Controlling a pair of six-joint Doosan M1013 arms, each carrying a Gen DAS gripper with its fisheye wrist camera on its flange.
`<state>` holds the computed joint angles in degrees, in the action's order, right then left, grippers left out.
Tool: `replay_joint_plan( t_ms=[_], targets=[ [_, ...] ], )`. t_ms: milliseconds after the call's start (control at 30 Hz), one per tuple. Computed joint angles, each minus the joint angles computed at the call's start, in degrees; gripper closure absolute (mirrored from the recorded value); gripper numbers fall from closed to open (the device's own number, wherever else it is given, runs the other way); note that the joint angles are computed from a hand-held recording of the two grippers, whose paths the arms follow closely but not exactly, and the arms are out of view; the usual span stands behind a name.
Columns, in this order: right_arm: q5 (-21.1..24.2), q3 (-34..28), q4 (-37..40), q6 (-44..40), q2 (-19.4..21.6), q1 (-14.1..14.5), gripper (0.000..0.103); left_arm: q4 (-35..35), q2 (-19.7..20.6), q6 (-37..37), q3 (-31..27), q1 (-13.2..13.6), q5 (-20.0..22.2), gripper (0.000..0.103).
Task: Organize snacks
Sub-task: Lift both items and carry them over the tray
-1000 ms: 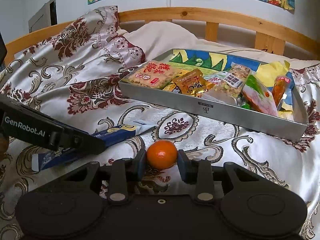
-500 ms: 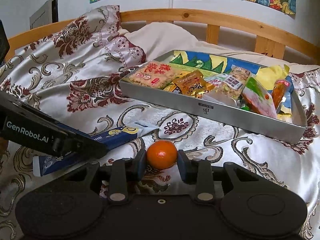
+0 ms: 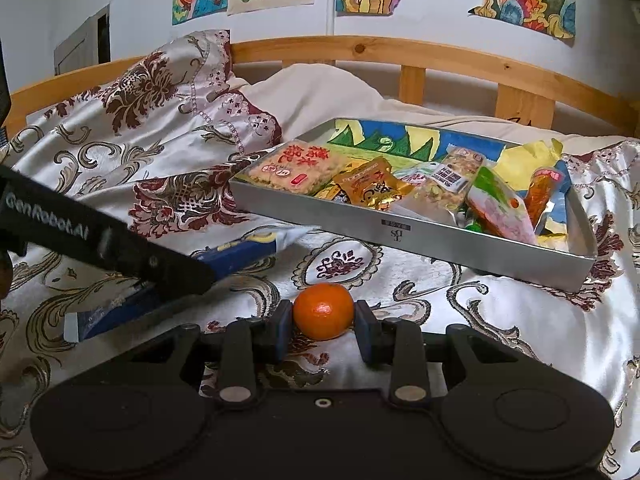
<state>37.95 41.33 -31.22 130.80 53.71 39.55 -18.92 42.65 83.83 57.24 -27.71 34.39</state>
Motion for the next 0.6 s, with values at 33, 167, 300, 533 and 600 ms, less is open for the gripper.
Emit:
replay_joint_plan(
  t_ms=[33,167,300,533,600],
  targets=[
    [-0.2,0.2,-0.6,0.5,-0.1,0.0,0.068,0.6,-0.1,-0.3,0.1,-0.1,-0.5,0.068],
    [-1.0,0.6,-1.2,1.6,-0.4,0.0,0.068,6.1,-0.5,-3.1,0.2,-0.7,-2.3,0.068],
    [-1.9,0.0,-0.7,1.7,-0.2,-0.3,0.068,10.3,-0.5,-6.1,-0.6,-1.1,-3.2,0.068],
    [-4.0,-2.5,-1.7,-0.5,1.0,-1.0,0.068,14.5,2.2,-9.4,-6.4,-1.0,-2.7,0.068],
    [-4.1,-3.6,-2.2,-0.9,1.5,-1.2,0.068,15.3,3.4,-10.7,-8.6,-0.9,-2.6,0.068]
  ],
)
